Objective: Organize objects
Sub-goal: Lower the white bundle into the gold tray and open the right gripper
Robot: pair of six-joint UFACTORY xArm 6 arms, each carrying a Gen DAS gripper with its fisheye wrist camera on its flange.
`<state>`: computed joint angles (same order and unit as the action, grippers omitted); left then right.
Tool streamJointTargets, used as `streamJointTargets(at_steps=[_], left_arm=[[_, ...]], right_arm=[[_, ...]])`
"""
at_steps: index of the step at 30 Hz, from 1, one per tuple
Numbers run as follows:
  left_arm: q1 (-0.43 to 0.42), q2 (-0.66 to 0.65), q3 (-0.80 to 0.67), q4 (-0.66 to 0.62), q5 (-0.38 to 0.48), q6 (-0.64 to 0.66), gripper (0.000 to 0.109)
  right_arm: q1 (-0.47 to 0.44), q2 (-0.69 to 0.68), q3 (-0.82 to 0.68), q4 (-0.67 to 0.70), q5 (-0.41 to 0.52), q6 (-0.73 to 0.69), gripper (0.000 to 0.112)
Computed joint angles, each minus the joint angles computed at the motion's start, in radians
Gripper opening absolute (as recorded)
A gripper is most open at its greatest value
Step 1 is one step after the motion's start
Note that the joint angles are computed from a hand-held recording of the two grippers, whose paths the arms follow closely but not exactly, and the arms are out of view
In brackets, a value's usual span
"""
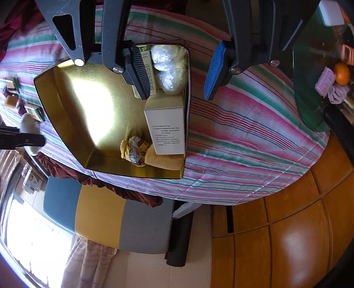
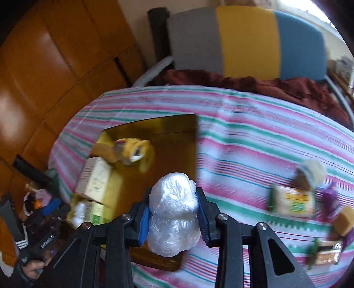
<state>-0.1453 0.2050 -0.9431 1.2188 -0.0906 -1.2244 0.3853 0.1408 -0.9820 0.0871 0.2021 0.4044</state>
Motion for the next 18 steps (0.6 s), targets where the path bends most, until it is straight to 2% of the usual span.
streamJointTargets(at_steps=[5, 10, 12, 16, 18], left_arm=[[0.024, -0.002, 0.010, -0.043, -0.006, 0.013, 0.057], [0.025, 0.006, 0.028, -0.151, -0.011, 0.106, 0.057], [0.023, 0.009, 0.030, -0.179, -0.010, 0.130, 0.058], [0.020, 0.014, 0.043, -0.278, -0.012, 0.210, 0.064], [0.019, 0.016, 0.045, -0.303, -0.009, 0.231, 0.064]], right_arm=[[0.064, 0.221, -0.247, 0.229, 0.072, -0.156, 0.036], [0.087, 0.409, -0.462, 0.267, 0.155, -0.134, 0.038], [0.094, 0.459, -0.519, 0.340, 0.179, -0.172, 0.039], [0.104, 0.511, -0.581, 0.590, 0.209, -0.341, 0.059], [0.107, 0.516, -0.584, 0.615, 0.202, -0.360, 0.060]])
